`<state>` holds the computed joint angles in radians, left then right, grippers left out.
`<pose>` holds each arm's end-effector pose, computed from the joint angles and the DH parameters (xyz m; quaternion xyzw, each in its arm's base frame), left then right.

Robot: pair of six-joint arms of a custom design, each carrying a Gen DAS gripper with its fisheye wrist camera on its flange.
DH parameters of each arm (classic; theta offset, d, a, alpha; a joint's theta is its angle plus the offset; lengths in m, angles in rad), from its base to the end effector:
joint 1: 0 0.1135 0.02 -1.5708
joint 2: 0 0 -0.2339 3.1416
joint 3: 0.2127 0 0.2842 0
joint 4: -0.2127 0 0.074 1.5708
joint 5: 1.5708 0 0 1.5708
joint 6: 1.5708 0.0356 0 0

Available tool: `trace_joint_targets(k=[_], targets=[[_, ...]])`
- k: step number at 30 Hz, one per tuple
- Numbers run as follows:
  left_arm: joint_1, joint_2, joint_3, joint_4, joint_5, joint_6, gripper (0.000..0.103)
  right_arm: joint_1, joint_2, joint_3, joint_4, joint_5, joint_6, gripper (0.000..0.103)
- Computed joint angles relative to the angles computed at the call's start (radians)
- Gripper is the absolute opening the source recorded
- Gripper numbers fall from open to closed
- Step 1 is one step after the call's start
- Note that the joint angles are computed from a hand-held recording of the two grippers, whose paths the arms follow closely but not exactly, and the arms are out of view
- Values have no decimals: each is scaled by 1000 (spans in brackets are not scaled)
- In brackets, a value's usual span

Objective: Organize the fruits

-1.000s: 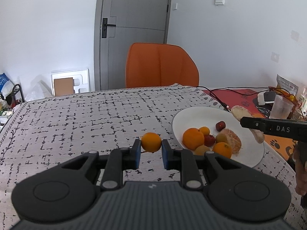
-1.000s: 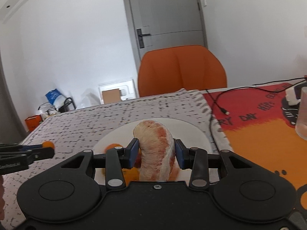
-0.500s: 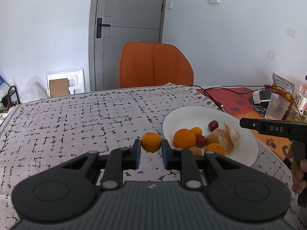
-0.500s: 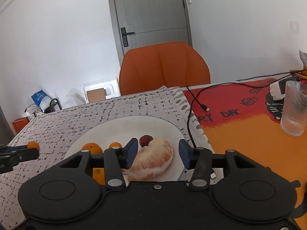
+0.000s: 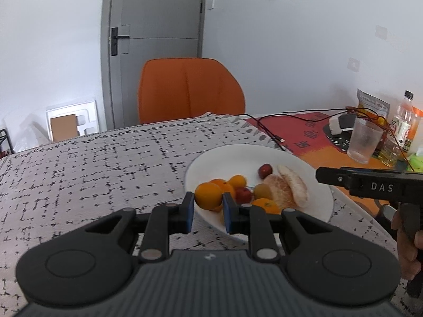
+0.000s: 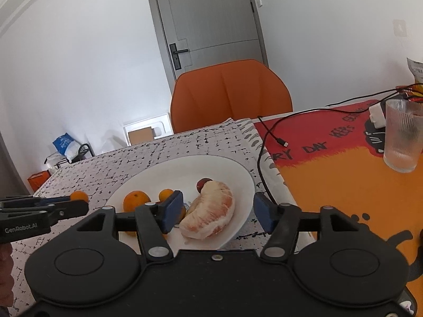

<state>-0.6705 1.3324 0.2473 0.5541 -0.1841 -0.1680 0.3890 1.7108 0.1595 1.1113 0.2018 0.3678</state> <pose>0.1933 -0.1450 0.0679 0.1706 0.8484 -0.1285 0.4843 0.2031 0.0755 0.0222 0.0451 0.8406 0.1179 0.5267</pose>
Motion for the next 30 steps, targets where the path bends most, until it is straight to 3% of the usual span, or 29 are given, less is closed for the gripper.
trace_joint_targets(k=[10, 17, 20, 22, 30], targets=[[-88, 53, 54, -19, -34, 7, 26, -28, 1, -40, 64, -42, 9, 59], [-66, -14, 25, -73, -41, 1, 26, -10, 15, -46, 83, -40, 23, 60], [-45, -75, -3, -110, -45, 4, 37, 9, 12, -45, 79, -37, 31, 61], [-35, -127, -33, -127, -54, 4, 50, 26, 8, -44, 73, -31, 38, 63], [36, -390, -150, -258, -32, -14, 67, 131, -64, -35, -19, 32, 58, 72]])
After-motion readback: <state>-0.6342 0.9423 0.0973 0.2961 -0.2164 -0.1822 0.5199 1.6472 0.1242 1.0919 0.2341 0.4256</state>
